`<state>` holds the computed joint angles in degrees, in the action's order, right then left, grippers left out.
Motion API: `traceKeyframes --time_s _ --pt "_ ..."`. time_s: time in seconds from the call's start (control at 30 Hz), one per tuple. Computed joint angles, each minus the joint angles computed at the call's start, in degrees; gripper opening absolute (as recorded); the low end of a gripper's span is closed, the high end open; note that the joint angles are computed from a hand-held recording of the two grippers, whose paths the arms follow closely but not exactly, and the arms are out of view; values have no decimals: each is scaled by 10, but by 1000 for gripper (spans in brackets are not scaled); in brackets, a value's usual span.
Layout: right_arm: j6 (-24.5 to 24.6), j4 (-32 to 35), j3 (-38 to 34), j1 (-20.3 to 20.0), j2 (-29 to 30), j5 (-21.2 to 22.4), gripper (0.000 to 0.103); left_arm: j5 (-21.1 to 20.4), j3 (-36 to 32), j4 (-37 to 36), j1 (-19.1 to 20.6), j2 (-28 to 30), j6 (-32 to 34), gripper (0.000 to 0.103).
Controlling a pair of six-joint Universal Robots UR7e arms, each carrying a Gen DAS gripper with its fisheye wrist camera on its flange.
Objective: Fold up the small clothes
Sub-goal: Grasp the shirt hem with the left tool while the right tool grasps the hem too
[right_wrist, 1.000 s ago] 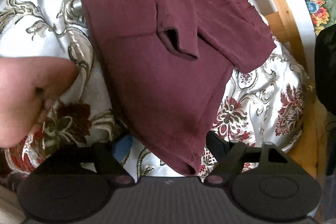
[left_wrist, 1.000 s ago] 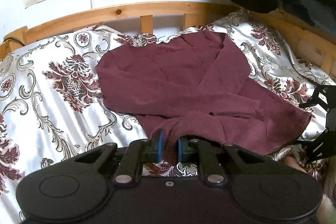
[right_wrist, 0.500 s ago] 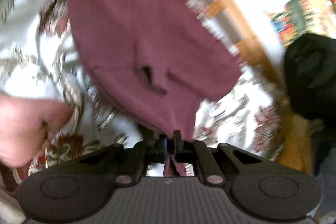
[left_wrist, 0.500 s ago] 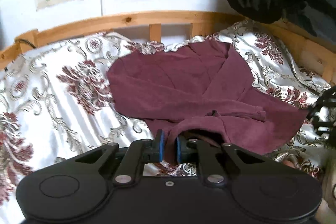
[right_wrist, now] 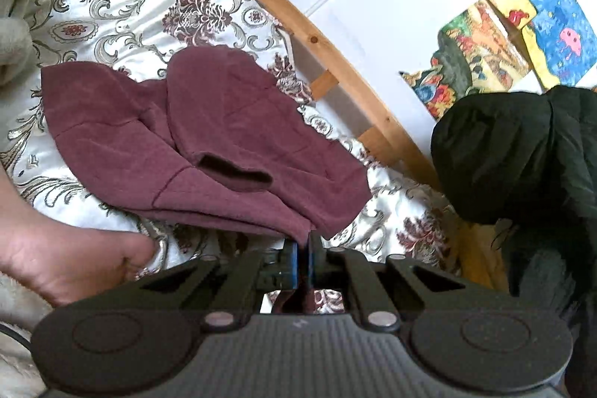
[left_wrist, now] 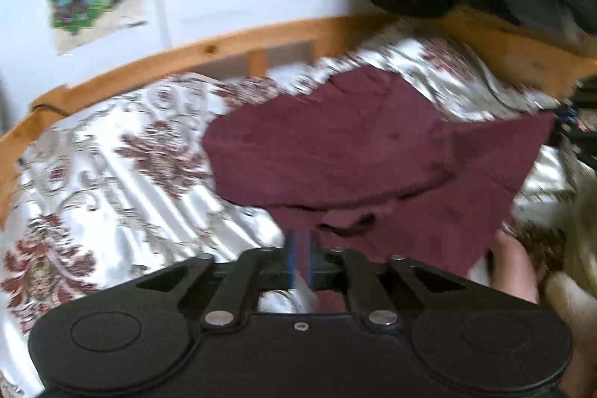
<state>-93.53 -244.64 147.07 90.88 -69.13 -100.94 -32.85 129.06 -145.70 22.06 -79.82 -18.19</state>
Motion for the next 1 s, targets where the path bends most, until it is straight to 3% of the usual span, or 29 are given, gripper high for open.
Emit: traceKeyframes --time_s 0.07,0.23,0.33,0.5,0.73,0.8,0.9,0.93,1.0 --pt "10 8 1 -1 -2 -7 5 -27 -8 23 3 6 18 35" --pt "22 7 -1 -7 -2 -1 5 -108 -47 125 24 41 58 55" --pt "30 15 -4 -10 -4 4 6 -142 -76 205 38 71 74 57" --pt "41 25 -8 -17 -7 9 6 -114 -100 292 40 119 71 57" --pt "48 32 -13 -18 -7 8 6 -70 -114 279 53 150 88 57" --pt "49 32 -13 -19 -7 8 6 -56 -118 280 55 154 79 56" --pt "53 26 -14 -19 -4 5 6 -41 -117 282 57 151 61 30" --pt "53 23 -14 -18 -2 4 6 -31 -114 287 54 149 45 13" --pt "52 18 -14 -17 1 1 6 -17 -107 275 52 141 33 11"
